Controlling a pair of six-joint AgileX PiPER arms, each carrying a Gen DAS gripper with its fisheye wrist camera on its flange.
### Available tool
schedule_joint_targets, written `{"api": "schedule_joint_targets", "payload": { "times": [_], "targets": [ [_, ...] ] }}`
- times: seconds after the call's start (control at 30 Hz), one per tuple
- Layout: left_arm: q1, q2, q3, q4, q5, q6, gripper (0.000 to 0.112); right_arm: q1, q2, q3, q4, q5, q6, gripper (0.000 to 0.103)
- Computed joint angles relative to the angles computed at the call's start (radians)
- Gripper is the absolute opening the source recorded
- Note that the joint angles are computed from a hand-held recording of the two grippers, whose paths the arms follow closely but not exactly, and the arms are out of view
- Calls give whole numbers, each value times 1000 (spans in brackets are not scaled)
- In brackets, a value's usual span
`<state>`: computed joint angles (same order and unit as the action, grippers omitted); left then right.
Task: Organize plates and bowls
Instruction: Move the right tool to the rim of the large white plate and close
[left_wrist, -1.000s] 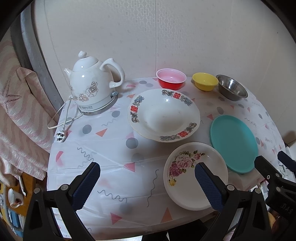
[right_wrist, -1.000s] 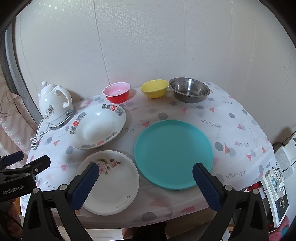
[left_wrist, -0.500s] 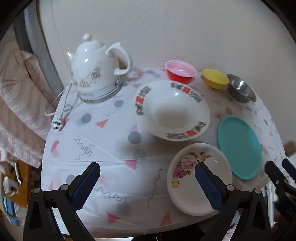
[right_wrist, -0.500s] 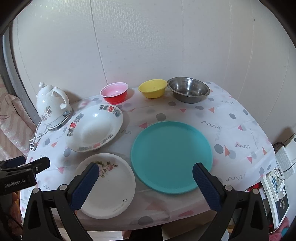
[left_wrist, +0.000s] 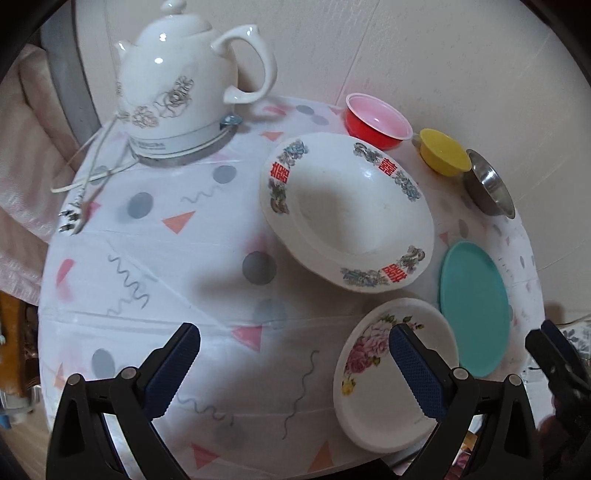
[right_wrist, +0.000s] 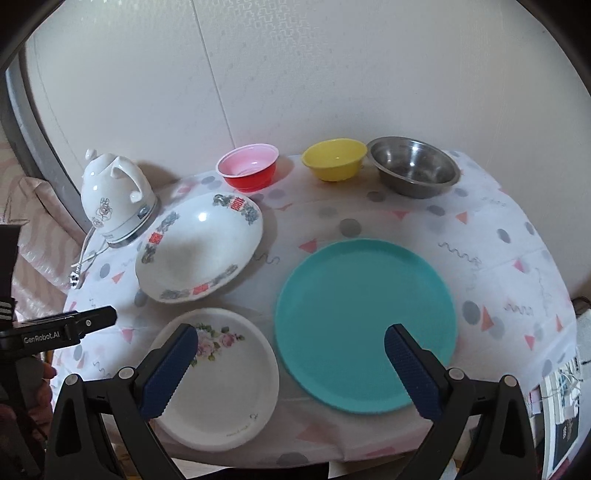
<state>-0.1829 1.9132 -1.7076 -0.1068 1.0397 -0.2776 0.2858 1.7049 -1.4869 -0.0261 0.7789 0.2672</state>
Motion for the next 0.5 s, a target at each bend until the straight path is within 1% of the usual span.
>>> {"api": "schedule_joint_targets", "payload": {
  "times": [0.1, 0.17, 0.27, 0.33, 0.37, 0.43, 0.5],
  "targets": [
    [18, 40, -63, -23, 15, 9, 103, -15, 48, -71, 23, 13, -39, 102],
    [35, 73, -111, -46, 29, 14, 103, -38, 87, -124, 93, 30, -97, 100],
    [56, 133, -199, -52, 60, 3, 103, -92, 172, -231, 269, 92, -204, 92],
    [67, 175, -257, -59, 80, -12, 103, -110, 229, -298, 335, 120, -244, 89],
    [71, 193, -281, -58, 87, -20, 103, -113, 248, -319, 352, 127, -254, 88],
    [78, 234, -340, -60, 110, -28, 103, -117, 302, -386, 373, 159, -255, 78],
    [77, 258, -369, -58, 106, -20, 103, -122, 363, -462, 389, 201, -249, 77]
  ]
}}
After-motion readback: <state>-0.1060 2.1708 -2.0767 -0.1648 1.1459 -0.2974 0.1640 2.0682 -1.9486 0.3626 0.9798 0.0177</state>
